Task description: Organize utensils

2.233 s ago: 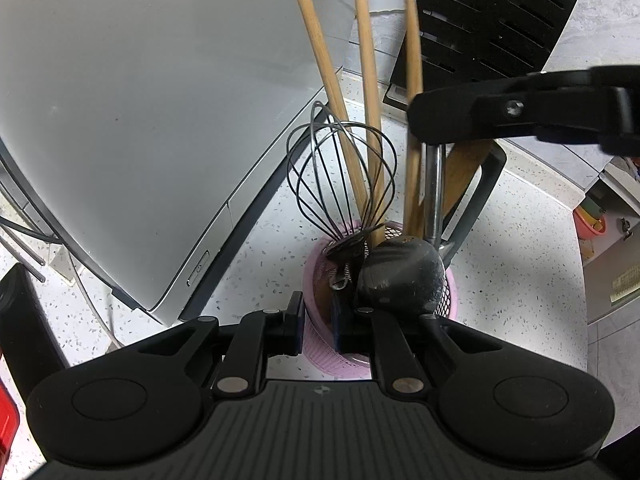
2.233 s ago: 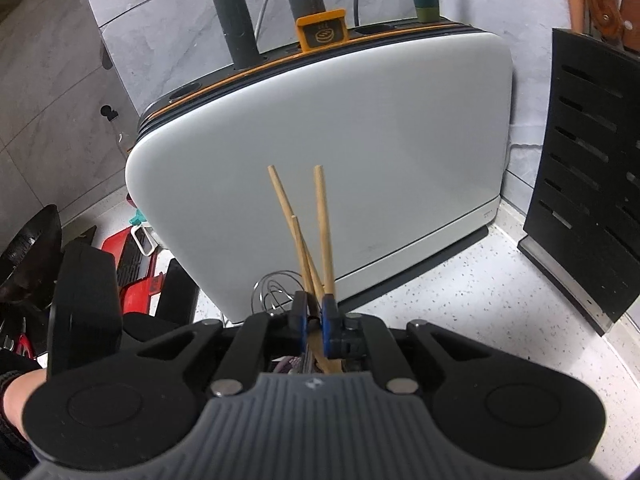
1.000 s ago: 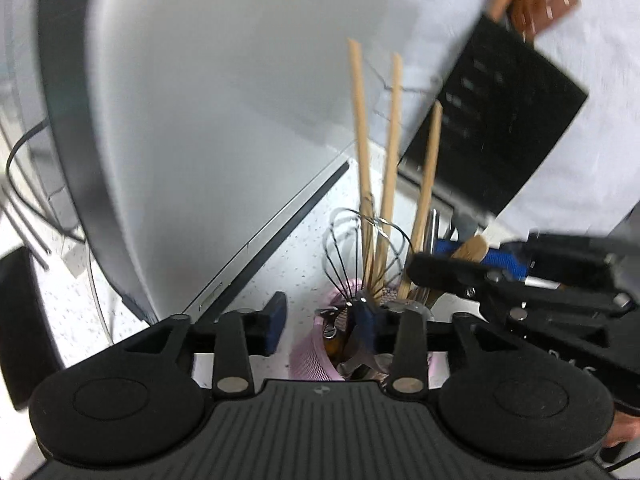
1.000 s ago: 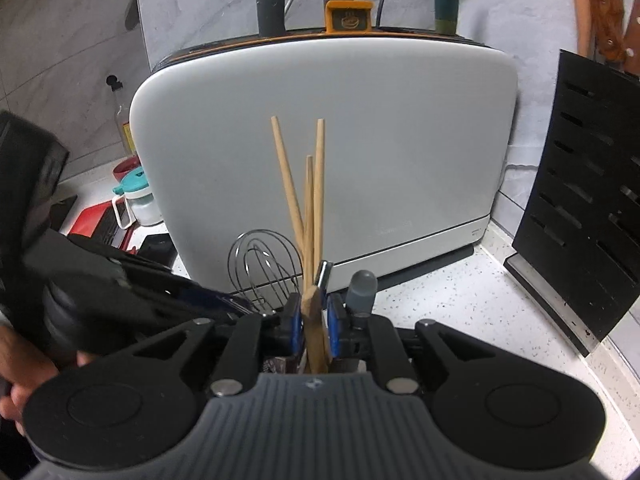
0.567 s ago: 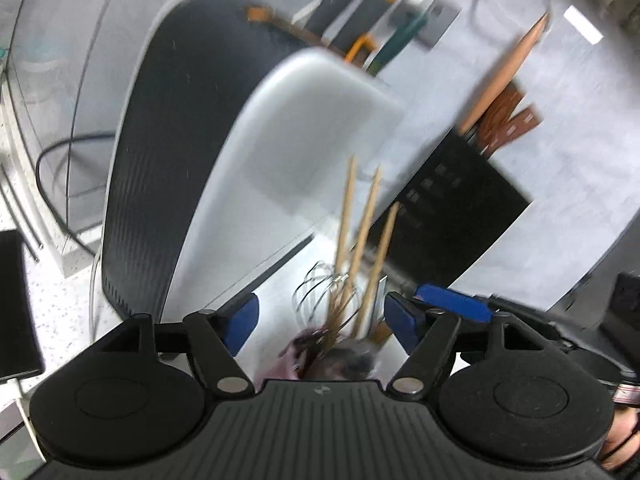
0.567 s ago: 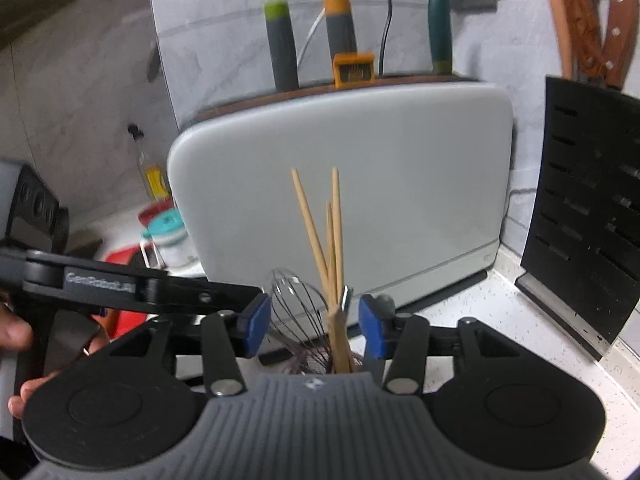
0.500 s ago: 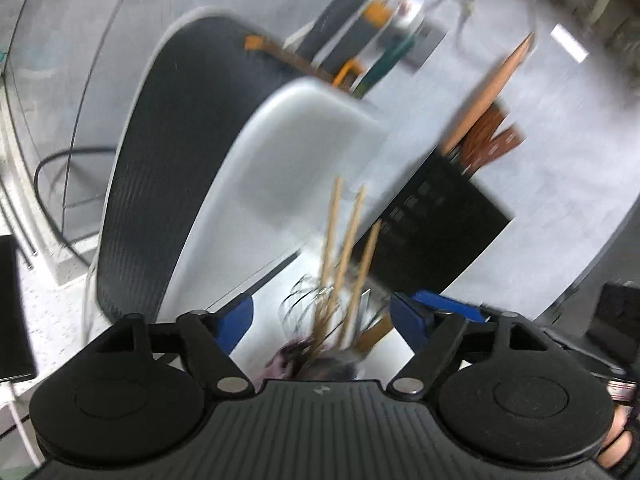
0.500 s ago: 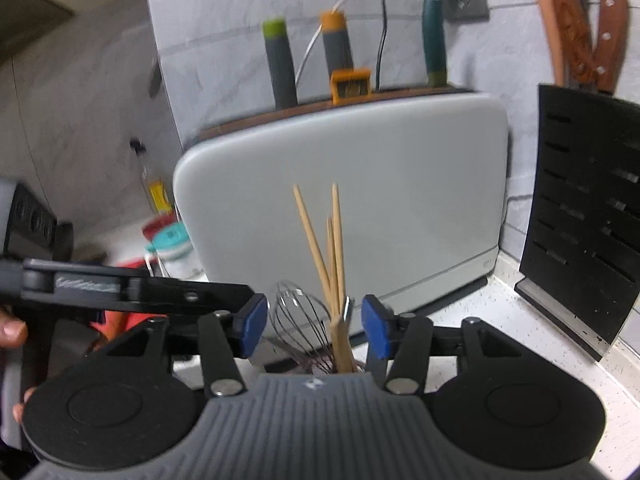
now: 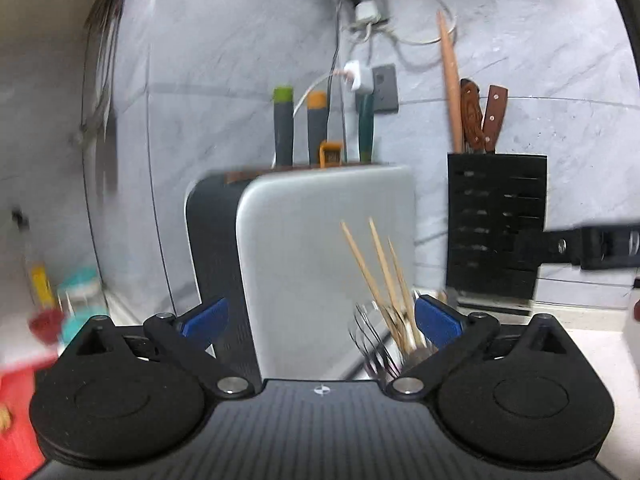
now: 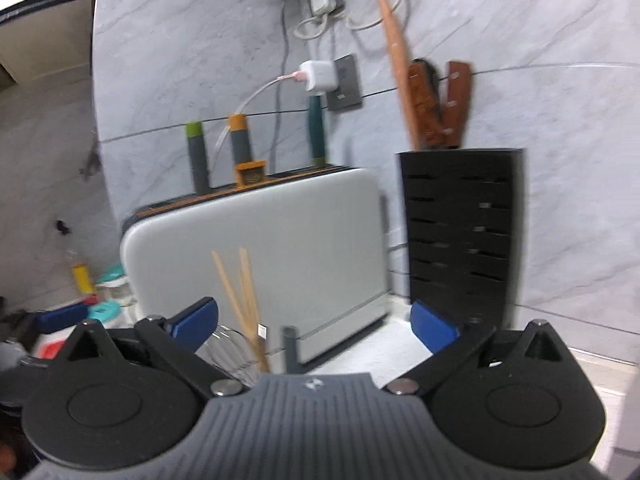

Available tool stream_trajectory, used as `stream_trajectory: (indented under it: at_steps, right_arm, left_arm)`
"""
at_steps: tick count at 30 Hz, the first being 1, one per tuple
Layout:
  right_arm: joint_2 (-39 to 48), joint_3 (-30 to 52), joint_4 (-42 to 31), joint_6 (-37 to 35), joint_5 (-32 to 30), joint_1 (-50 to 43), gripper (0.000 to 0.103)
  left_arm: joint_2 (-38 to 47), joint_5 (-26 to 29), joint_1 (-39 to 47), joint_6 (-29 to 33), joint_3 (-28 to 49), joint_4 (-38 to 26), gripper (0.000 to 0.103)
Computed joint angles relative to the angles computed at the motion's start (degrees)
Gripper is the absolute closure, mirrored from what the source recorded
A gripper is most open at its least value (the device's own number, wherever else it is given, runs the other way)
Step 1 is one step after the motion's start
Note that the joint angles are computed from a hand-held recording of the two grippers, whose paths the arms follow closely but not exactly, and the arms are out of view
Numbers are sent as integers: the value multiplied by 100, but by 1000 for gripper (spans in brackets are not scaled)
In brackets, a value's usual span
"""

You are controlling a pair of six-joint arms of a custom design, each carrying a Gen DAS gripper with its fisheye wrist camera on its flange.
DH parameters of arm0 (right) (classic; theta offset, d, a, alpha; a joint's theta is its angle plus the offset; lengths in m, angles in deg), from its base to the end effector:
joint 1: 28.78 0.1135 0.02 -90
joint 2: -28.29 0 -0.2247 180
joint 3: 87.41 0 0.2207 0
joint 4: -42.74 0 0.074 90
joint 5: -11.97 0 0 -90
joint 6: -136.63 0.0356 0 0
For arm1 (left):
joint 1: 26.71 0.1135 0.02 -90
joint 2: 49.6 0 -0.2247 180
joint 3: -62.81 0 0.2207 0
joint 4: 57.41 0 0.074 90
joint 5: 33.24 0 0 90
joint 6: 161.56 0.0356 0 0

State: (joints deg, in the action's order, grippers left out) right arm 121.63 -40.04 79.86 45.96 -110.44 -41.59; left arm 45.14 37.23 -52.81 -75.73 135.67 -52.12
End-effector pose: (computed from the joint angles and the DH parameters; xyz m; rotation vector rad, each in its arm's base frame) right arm 0.2863 -0.0455 0.1631 -0.2353 1.6946 0.3123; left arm 0.3164 -0.1417 0.2245 0.1175 1.8398 -0.0521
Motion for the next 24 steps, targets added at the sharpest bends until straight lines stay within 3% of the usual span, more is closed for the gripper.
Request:
stream_trajectory:
  at_steps: [4,7,11,17,24]
  right_arm:
    - [-26,-493,217,-252,1284,318,3]
    - [-9,-907,487,-232,1979,560,3]
    - [-187,-1076,-178,17,2059,509,3]
    - [115,-1029,-277,-119,1740,290,3]
    - [139,-1034,-256,-150,1915,384,3]
  left_arm:
    - [-268,1155,319,-1007,80,-1332,0]
    - [-229,1124,277,-1195,172,-1680,0]
    - [-166,777,114,-932,155,-1559,0]
    - [134,838,126,-854,404,-1811,0]
    - [316,520,-4,-810,605,-2001,0]
